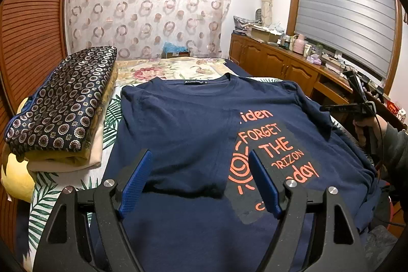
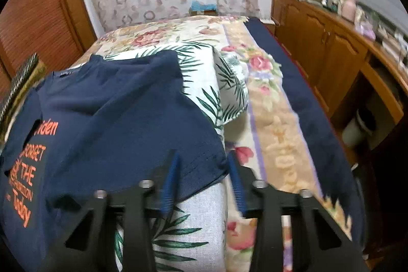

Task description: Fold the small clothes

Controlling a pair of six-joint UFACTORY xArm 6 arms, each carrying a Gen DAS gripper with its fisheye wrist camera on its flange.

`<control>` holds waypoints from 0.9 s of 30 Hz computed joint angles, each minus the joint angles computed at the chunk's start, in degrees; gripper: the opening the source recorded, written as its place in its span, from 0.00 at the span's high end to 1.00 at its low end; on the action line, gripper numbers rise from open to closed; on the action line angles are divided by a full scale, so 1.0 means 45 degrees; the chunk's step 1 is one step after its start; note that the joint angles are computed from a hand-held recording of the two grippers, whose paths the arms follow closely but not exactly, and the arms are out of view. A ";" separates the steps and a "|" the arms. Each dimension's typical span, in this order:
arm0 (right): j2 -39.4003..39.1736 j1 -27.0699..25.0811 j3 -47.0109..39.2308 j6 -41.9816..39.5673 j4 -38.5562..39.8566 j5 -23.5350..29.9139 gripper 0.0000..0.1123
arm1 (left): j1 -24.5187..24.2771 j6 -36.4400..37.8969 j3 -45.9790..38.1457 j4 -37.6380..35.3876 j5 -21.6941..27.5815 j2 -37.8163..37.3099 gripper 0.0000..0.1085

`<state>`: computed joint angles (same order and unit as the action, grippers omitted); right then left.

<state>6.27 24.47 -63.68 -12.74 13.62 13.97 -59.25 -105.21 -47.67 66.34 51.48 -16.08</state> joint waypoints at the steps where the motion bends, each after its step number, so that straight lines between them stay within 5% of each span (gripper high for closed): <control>1: 0.0030 -0.0033 -0.0006 0.0779 -0.1164 -0.0115 0.79 | -0.0001 -0.0016 0.0013 0.0002 0.0004 -0.0006 0.28; 3: -0.0183 -0.0009 0.0131 0.1427 -0.2550 -0.0152 0.91 | -0.0020 -0.0030 0.0022 0.0009 0.0030 -0.0014 0.28; 6: -0.0363 0.0303 0.0141 0.0788 -0.2557 -0.0022 0.93 | -0.0060 -0.0085 0.0069 0.0017 0.0080 -0.0053 0.28; 19: -0.1118 0.3166 -0.0981 -0.4655 0.2640 0.0312 0.94 | -0.0069 -0.0211 0.0230 0.0056 0.0059 -0.0216 0.28; 24: 0.0245 0.3823 -0.2921 -0.4518 0.2322 0.1220 0.93 | -0.0127 -0.0286 0.0334 -0.0010 0.0138 -0.0320 0.28; 27: 0.0545 0.3944 -0.3496 -0.5129 0.3598 0.1323 0.93 | -0.0210 -0.0348 0.0411 0.0033 0.0275 -0.0461 0.28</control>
